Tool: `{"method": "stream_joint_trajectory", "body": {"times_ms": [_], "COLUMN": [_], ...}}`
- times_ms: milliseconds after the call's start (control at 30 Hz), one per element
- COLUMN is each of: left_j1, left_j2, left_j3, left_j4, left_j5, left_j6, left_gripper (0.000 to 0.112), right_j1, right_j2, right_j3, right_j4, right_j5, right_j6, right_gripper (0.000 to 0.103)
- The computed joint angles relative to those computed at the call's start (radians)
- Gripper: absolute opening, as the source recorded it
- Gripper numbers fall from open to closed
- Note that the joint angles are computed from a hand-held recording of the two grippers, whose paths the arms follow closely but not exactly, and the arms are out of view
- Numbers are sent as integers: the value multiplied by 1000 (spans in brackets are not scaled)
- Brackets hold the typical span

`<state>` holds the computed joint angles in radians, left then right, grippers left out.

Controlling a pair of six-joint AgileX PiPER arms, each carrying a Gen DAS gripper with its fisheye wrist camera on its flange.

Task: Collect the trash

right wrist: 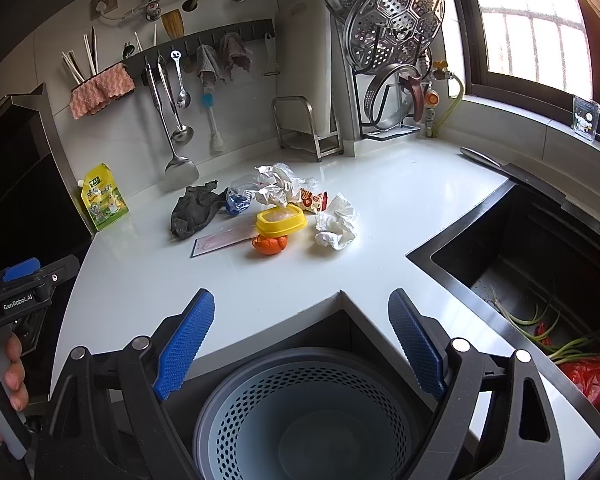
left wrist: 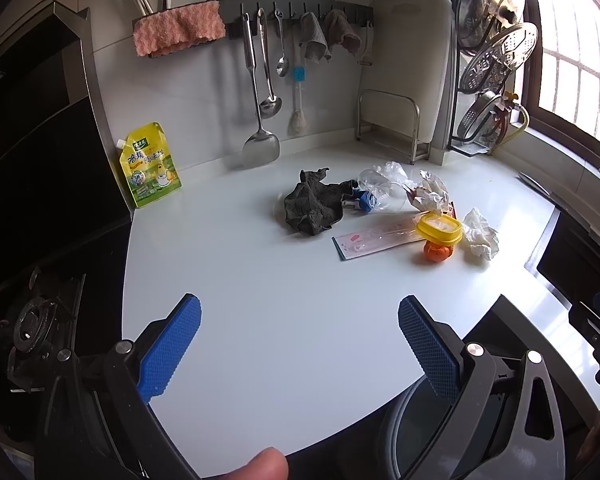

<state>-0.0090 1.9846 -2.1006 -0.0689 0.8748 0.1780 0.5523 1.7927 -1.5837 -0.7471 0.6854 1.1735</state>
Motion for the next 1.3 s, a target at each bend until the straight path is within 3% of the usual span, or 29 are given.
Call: {"method": "stream_joint_trajectory", "body": {"times_ms": [567,1300], "left_j1": [29,34], "left_j2": [-13,2], "left_j3": [69,44], "left_j4": [-22,-45], "left_j5": [-19,0], "left_j6": [7,22], "left_gripper": [97,97], "right_j1": [9,13], "right_j2": [-8,-28], "right_j3": [67,83], "right_j4": [-20,-36], "right_j5": [-31,-22], "right_j6": [66,86], "right_gripper": [85,85]}}
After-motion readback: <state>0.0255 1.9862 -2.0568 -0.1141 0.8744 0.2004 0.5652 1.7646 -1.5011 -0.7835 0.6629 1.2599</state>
